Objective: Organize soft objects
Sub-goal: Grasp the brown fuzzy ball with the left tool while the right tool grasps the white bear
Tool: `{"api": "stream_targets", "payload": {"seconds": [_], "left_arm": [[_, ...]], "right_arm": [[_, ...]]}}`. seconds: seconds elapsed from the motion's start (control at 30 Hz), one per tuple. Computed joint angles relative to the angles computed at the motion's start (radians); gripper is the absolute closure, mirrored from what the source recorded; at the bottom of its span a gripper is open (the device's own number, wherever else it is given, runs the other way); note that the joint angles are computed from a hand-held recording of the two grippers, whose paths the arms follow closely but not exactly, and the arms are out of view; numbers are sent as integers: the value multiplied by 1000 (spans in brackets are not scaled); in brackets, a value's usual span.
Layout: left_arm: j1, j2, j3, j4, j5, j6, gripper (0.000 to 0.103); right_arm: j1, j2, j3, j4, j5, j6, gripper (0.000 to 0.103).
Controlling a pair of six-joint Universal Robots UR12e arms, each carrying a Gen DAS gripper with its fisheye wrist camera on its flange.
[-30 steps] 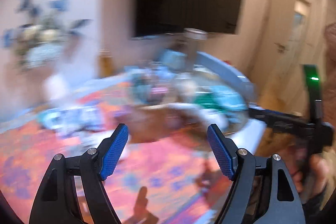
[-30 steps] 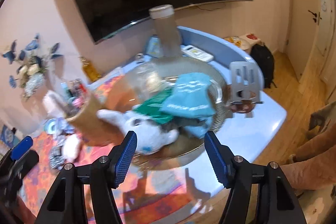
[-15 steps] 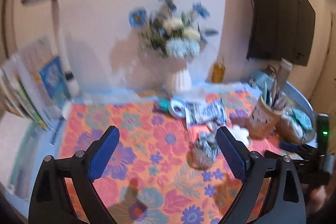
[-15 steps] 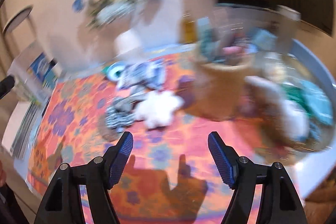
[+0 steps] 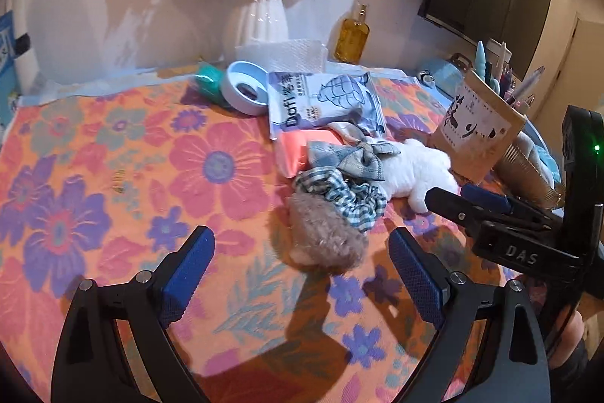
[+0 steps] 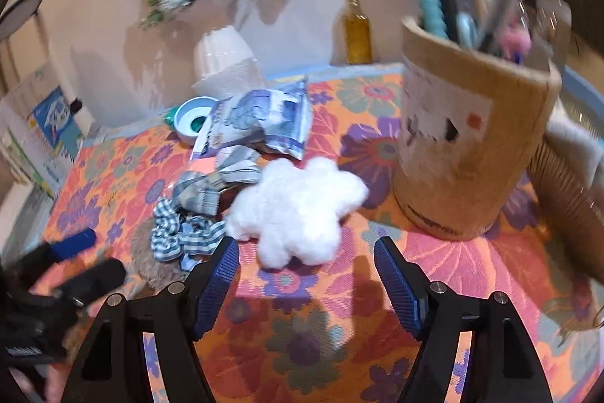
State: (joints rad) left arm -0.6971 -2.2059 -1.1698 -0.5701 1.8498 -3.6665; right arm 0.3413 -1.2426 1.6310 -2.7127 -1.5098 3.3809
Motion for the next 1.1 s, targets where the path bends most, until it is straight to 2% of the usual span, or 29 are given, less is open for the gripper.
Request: {"api": "stream_targets", "payload": {"seconds": [0.13, 0.4, 0.47, 0.5, 0.53, 0.57, 0.63, 0.67, 0.7, 0.73, 0.77, 0.87, 0.93, 1.03, 1.1], "left_arm": [[8, -17, 20, -11, -50, -14, 10], [2, -47, 72, -58, -37, 50, 13], [3, -56, 86, -80, -55, 71, 38], [4, -60, 93, -95, -71, 78, 46], [4, -64, 101, -114, -72, 82, 59], [0, -66, 103, -115, -55, 87, 61], [1, -58, 84, -75, -66, 94, 62], [2, -51, 70, -57, -71, 89, 62], [2, -45, 60, -50, -72, 81, 62], [3, -37, 46, -41, -75, 73, 62], [2, -25, 25, -25, -73, 65, 62], [-1, 18, -41, 17, -31, 29, 62], [1, 45, -84, 43, 4, 2, 62], [6, 68, -121, 60, 71, -43, 62], [17, 82, -157, 112, 69, -86, 62]], "right_arm": [[-18, 5, -6, 34, 63, 25, 26], [-19, 15, -23, 75, 70, 29, 25], [-26, 18, -24, 77, 89, 44, 25], [-29, 19, -24, 73, 97, 52, 25], [-32, 20, -25, 69, 106, 58, 25], [-33, 21, -26, 67, 112, 60, 25], [-34, 23, -25, 48, 136, 54, 26], [-33, 23, -25, 42, 138, 51, 27], [-29, 25, -26, 33, 130, 48, 39], [-25, 26, -31, 34, 125, 40, 62], [-24, 29, -36, 42, 134, 33, 70], [-12, 20, -25, 27, 103, 27, 74], [-11, 1, -1, 10, 120, 52, 74], [-9, -39, 37, 57, 149, 138, 75], [-12, -60, 58, 96, 198, 191, 74]]}}
